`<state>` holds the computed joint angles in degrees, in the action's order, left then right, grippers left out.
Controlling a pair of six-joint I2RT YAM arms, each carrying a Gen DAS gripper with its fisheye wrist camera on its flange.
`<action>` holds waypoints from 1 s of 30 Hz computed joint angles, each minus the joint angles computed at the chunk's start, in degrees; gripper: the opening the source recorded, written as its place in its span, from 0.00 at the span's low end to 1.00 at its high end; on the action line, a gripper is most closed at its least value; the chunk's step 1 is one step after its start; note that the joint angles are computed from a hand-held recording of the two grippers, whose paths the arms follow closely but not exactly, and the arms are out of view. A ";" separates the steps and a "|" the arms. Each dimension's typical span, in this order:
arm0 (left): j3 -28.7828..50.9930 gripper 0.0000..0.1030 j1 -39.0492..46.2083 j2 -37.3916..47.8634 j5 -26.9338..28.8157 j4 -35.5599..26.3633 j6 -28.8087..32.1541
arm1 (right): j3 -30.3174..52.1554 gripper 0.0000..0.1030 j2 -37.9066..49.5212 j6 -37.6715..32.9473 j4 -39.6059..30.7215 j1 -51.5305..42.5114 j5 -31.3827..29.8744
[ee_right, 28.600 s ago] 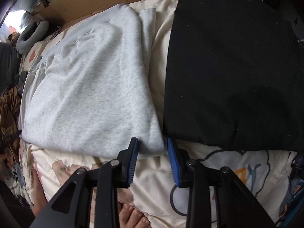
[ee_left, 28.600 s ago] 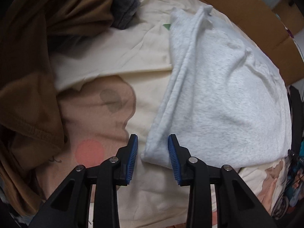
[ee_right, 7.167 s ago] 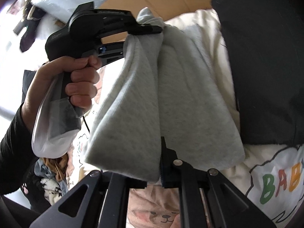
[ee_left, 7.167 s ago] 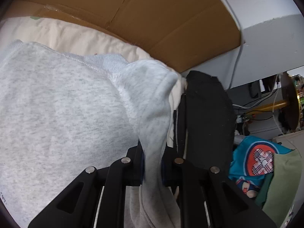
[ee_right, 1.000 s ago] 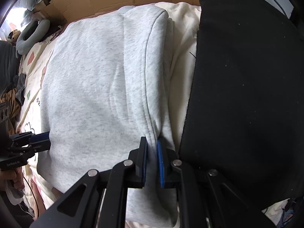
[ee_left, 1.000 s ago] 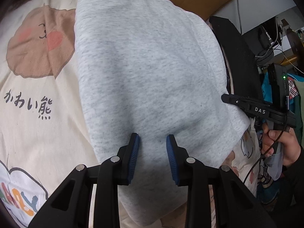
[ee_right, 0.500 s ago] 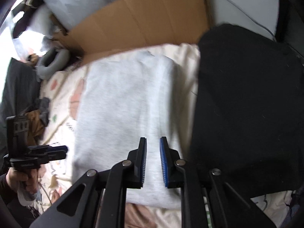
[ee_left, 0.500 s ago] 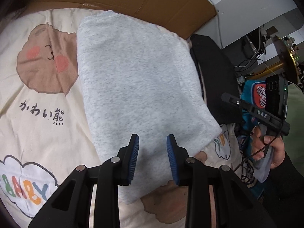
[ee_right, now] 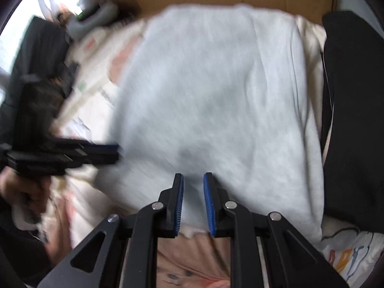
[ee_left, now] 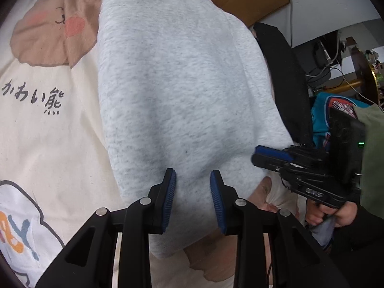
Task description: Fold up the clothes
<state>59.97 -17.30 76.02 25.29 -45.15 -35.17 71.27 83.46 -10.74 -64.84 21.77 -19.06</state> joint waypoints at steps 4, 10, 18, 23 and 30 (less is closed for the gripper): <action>-2.38 0.30 -0.50 -2.66 1.53 -0.99 0.58 | -2.43 0.08 -1.45 -2.28 -0.32 -4.61 -1.27; -3.98 0.30 -1.26 -6.54 1.43 -3.28 1.25 | -3.95 0.04 -2.38 -5.02 -3.27 -10.35 -2.02; -2.55 0.30 -2.17 -9.48 1.22 -7.63 1.65 | -1.32 0.04 -2.38 -4.46 -5.59 -10.60 -0.73; -3.99 0.30 4.14 -14.15 1.31 -10.20 1.35 | 1.74 0.08 -2.53 -5.11 -7.70 -12.78 -1.40; -8.65 0.30 11.80 -12.89 7.74 -4.46 -1.31 | 4.99 0.15 -1.23 -5.67 -9.38 -16.59 -3.17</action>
<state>51.32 -5.51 63.12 33.04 -49.60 -36.48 76.26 82.23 -16.41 -74.23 5.18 -22.23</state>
